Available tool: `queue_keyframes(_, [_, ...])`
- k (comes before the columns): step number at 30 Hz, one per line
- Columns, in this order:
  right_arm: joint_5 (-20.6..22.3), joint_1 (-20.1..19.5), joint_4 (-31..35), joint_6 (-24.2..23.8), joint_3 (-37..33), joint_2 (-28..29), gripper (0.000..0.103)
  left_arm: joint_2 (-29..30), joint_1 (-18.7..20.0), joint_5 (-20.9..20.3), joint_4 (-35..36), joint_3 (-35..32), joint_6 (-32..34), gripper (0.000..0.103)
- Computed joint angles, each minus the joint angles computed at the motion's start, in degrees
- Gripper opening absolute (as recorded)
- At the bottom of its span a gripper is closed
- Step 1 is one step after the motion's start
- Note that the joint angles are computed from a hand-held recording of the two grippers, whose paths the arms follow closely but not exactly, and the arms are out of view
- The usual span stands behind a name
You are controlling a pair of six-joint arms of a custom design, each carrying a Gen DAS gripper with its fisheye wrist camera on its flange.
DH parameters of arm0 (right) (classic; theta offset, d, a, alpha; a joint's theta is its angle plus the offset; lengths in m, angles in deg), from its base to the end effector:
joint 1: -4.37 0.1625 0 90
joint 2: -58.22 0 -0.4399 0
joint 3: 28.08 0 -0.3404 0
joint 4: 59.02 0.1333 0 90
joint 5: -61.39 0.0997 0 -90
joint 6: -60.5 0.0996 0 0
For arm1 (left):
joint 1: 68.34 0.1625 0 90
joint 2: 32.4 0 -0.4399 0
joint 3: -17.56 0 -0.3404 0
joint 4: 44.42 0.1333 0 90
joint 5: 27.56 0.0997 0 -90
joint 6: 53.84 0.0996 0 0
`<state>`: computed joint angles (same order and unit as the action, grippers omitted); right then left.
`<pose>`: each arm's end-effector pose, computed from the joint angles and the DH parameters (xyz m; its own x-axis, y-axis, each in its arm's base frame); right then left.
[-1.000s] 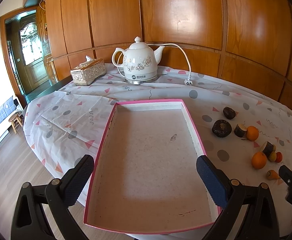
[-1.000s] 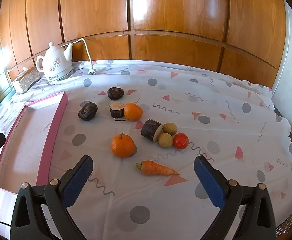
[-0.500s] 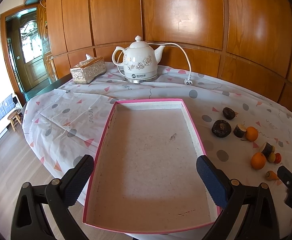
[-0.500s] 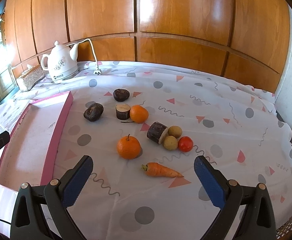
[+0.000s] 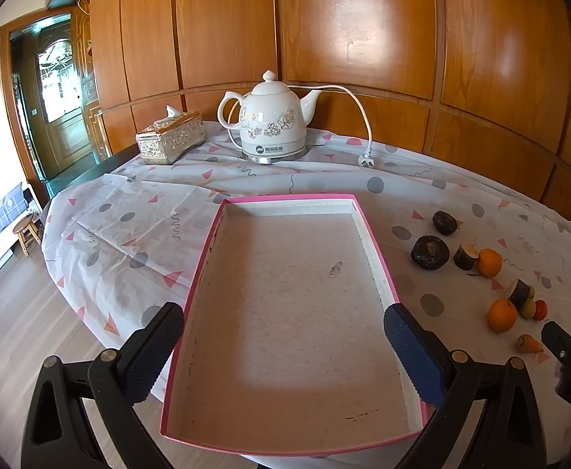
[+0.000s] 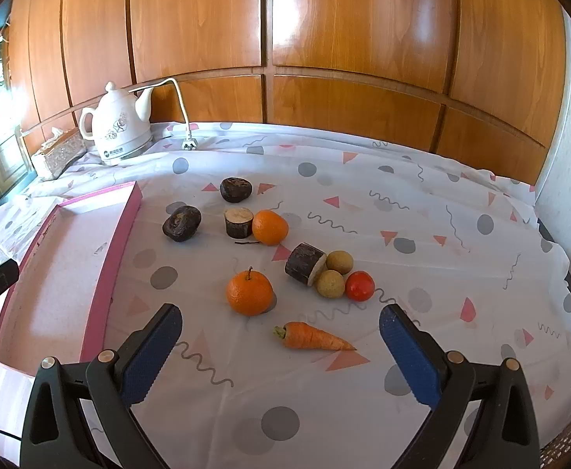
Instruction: Organize fruits
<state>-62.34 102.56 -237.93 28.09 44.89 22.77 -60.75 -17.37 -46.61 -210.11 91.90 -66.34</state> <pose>0.1848 -0.7365 0.2365 -0.6995 -0.0685 0.7113 -0.5494 0.6881 -0.4740 -0.2807 -0.7075 0.1477 -0.6539 -0.3006 -0.6944 0.4153 0.6245 -0.6614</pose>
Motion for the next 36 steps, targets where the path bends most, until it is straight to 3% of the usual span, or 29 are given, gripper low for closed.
queue_keyframes(28, [0.15,-0.84,2.65,-1.08,-3.59,0.37,0.103,-0.16,0.26,-1.77,1.27,0.37,-0.58,0.103])
queue_keyframes(32, [-0.76,-1.62,7.06,-0.69,-7.23,0.28,0.103,-0.54,0.45,-4.46,0.9,0.64,0.15,0.103])
queue_keyframes(36, [-2.32,-2.49,14.32,0.6,-12.12,0.17,0.103,-2.25,1.28,-12.75,-2.72,2.36,1.47,0.103])
